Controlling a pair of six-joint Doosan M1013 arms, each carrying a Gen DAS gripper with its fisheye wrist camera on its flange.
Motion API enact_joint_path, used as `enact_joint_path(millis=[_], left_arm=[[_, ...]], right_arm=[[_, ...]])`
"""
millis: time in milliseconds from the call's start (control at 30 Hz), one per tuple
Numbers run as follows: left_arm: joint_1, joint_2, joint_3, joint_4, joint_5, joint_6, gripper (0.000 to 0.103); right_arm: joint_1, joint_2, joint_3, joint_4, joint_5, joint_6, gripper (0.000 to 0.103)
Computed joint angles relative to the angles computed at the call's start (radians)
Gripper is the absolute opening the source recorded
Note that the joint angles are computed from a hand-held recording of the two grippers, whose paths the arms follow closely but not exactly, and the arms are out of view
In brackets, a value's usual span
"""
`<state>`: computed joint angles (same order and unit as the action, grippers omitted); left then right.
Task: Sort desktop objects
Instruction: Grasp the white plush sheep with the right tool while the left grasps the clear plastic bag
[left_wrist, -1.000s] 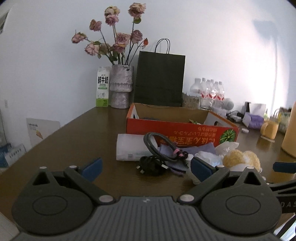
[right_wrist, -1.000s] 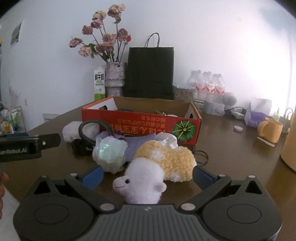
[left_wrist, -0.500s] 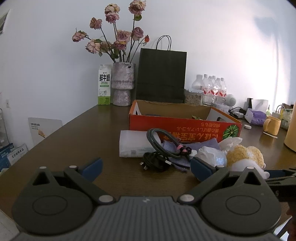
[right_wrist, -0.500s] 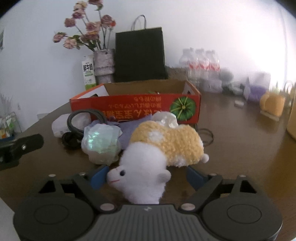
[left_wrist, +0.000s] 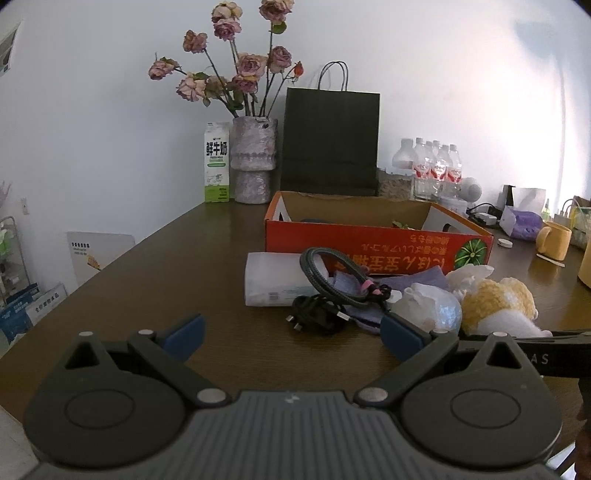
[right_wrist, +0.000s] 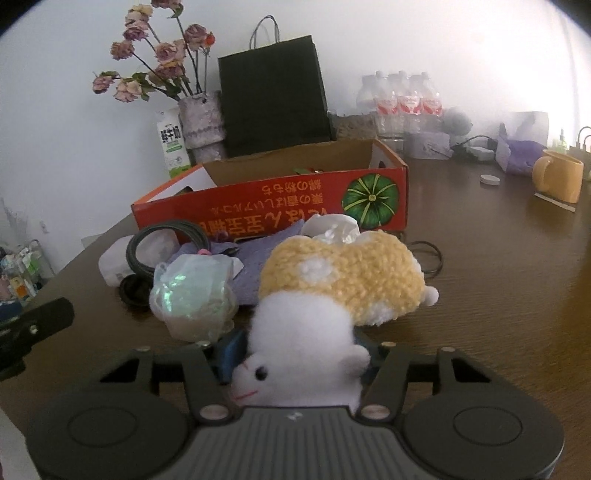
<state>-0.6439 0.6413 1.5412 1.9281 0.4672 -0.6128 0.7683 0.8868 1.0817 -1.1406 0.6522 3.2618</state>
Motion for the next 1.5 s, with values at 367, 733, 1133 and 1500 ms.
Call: enact_joint_path(millis=[367,733,1133,1500], left_arm=[[-0.017,0.029,-0.059,-0.043,-0.035,0.086,0.103],[-0.053,0.098,-0.176,-0.236,-0.023,0.297,0.103],[-0.064,0.146,-0.254,-0.388,0.005,0.465,0.101],[-0.044,0.137,-0.230,-0.308,-0.120,0.401,0.044]], right_arm=[[0.006,-0.048,0.105,-0.216,0.004,0.217,0.054],[-0.021,-0.088,0.180,-0.364,-0.033,0.293,0.054],[-0.040,-0.095,0.196,-0.390,-0.073,0.276,0.054],[-0.035,-0.091,0.196,-0.377,-0.068,0.270,0.054]])
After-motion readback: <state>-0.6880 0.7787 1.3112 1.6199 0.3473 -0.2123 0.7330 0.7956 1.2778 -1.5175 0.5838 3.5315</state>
